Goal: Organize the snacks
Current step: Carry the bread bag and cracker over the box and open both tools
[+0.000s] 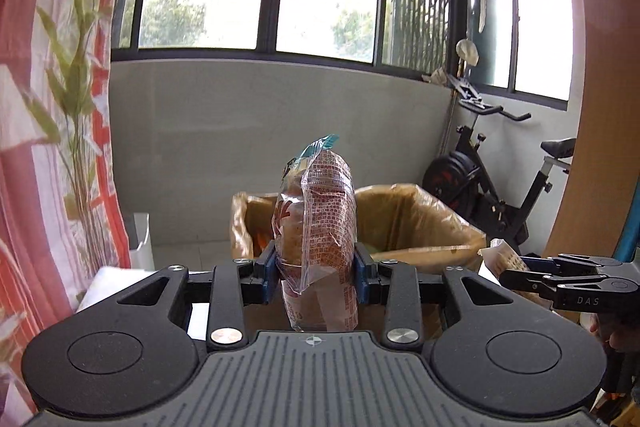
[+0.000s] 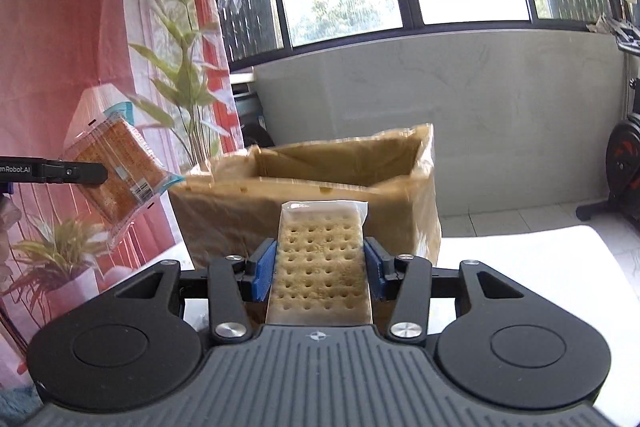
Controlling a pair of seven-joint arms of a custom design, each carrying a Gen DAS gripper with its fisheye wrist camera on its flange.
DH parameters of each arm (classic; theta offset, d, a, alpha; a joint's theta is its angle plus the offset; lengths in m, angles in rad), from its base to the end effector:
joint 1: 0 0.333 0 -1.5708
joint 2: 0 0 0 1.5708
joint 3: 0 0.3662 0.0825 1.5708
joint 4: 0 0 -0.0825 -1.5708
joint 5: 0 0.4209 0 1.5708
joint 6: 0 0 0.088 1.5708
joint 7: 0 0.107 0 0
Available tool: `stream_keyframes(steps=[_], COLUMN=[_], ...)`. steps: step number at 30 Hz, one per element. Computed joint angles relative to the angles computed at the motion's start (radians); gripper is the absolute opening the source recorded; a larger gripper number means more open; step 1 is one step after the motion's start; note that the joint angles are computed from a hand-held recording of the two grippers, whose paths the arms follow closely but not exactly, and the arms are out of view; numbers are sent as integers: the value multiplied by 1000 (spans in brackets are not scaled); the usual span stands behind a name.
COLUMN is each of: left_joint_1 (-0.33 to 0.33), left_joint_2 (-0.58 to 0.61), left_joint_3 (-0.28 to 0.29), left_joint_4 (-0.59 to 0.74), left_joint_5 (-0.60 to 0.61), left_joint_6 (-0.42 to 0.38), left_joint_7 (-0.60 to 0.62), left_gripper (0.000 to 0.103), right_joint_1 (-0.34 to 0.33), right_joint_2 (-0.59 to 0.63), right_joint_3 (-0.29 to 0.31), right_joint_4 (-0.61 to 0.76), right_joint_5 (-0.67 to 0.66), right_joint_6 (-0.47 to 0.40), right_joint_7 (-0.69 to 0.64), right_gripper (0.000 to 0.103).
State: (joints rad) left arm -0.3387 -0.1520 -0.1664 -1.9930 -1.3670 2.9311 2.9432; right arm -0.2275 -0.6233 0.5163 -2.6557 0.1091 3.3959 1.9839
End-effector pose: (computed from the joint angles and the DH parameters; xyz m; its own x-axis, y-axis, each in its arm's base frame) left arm 0.5312 -0.2304 0.6545 -0.6456 -0.7631 0.0295 -0.2540 0.1781 -0.9507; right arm 0.3857 0.1474 0.5947 0.0428 -0.9787 -0.2008 -0.2639 0.1828 -0.9471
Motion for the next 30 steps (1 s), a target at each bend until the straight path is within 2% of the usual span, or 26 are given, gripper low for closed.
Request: stream_keyframes(steps=[3, 5, 8, 12, 14, 17, 20, 22, 23, 26, 30], left_joint_1=[3, 6, 22, 31, 1, -24, -45, -75, -84, -38, 8], left_joint_2=[65, 122, 216, 361, 432, 525, 605, 624, 625, 600, 558], left_joint_3=[-20, -38, -69, -98, -94, -112, -115, -83, -71, -107, -110], left_joint_4=[93, 161, 260, 430, 501, 594, 689, 700, 695, 642, 587], left_joint_5=[83, 128, 320, 487, 599, 697, 805, 898, 935, 951, 1013], left_joint_6=[5, 15, 1, -123, -140, -168, -240, -216, -195, -144, -108], left_joint_7=[-62, -90, -302, -551, -698, -783, -861, -942, -970, -974, -1035], left_gripper=[39, 39, 39, 39, 39, 39, 40, 45, 52, 55, 55], right_joint_1=[5, -10, -62, -169, -215, -256, -284, -295, -298, -306, -327], right_joint_2=[46, 75, 114, 152, 161, 166, 162, 165, 170, 195, 259], right_joint_3=[-29, -27, -2, 75, 110, 139, 154, 158, 158, 162, 185], right_joint_4=[48, 81, 133, 192, 210, 219, 221, 224, 227, 240, 286], right_joint_5=[-21, -13, 3, 38, 52, 63, 59, 47, 39, 21, 20], right_joint_6=[34, 45, 48, 21, 11, 1, -20, -31, -35, -35, -30], right_joint_7=[-38, -68, -129, -197, -211, -213, -206, -193, -186, -165, -141], right_gripper=[48, 48, 48, 48, 48, 48, 48, 48, 48, 48, 48])
